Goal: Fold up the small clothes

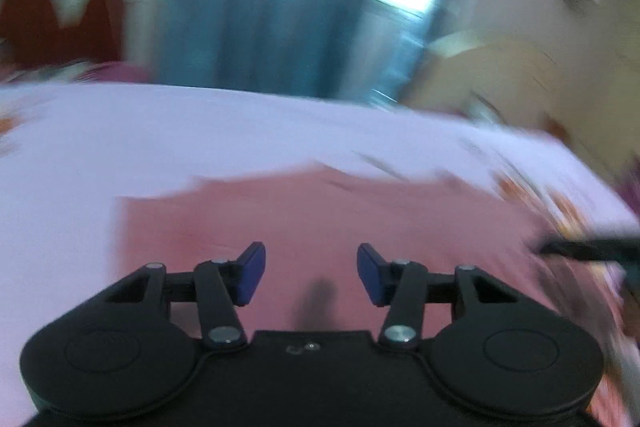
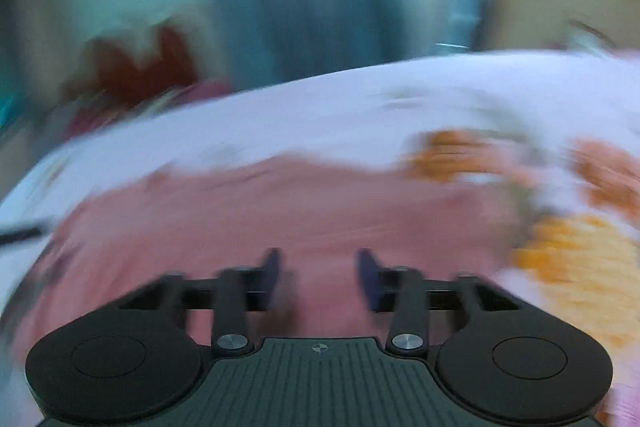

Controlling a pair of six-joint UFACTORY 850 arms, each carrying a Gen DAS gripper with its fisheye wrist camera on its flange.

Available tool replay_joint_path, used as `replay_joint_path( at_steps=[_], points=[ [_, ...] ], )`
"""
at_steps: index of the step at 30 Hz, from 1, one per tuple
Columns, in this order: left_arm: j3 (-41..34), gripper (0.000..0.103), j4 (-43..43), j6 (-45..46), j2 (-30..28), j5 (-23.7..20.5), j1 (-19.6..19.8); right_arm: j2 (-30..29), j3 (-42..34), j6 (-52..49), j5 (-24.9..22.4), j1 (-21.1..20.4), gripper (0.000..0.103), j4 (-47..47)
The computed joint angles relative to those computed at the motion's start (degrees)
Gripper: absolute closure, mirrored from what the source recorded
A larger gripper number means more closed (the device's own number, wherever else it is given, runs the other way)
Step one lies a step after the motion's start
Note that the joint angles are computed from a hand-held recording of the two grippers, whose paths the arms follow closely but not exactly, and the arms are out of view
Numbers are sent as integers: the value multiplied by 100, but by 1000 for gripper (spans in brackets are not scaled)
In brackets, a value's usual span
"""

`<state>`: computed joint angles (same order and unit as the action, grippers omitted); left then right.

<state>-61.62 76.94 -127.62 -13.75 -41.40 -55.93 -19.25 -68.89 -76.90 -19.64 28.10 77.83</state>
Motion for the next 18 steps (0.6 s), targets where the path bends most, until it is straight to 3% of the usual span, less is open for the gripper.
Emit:
replay_joint_path(
  at_steps=[3, 4, 5, 10, 14, 16, 18],
  points=[
    [-491, 50, -635, 1289, -395, 836, 112, -86, -88, -163, 0, 387, 73, -315],
    [-681, 50, -981, 1770, -569, 851, 148, -165, -183, 162, 123, 488, 73, -711],
    [-842, 48, -1088, 2011, -717, 670, 148, -256, -289, 527, 236, 567, 73, -1102],
    [-1097, 43, -1146, 1945, -960, 617, 406, -785, -952, 2106, 521, 669, 73, -2239],
    [-1315, 37, -1177, 2021, -1137, 412, 421, -868, -1074, 2170, 638, 691, 73, -2451],
    [-1277, 38, -1129, 1974, -1080, 408, 440, -824, -1014, 1758, 584, 636, 73, -2093],
    [-1119, 38, -1129, 2064, -946, 40, 374, -707, -891, 1759, 679, 549, 73, -2167]
  ],
)
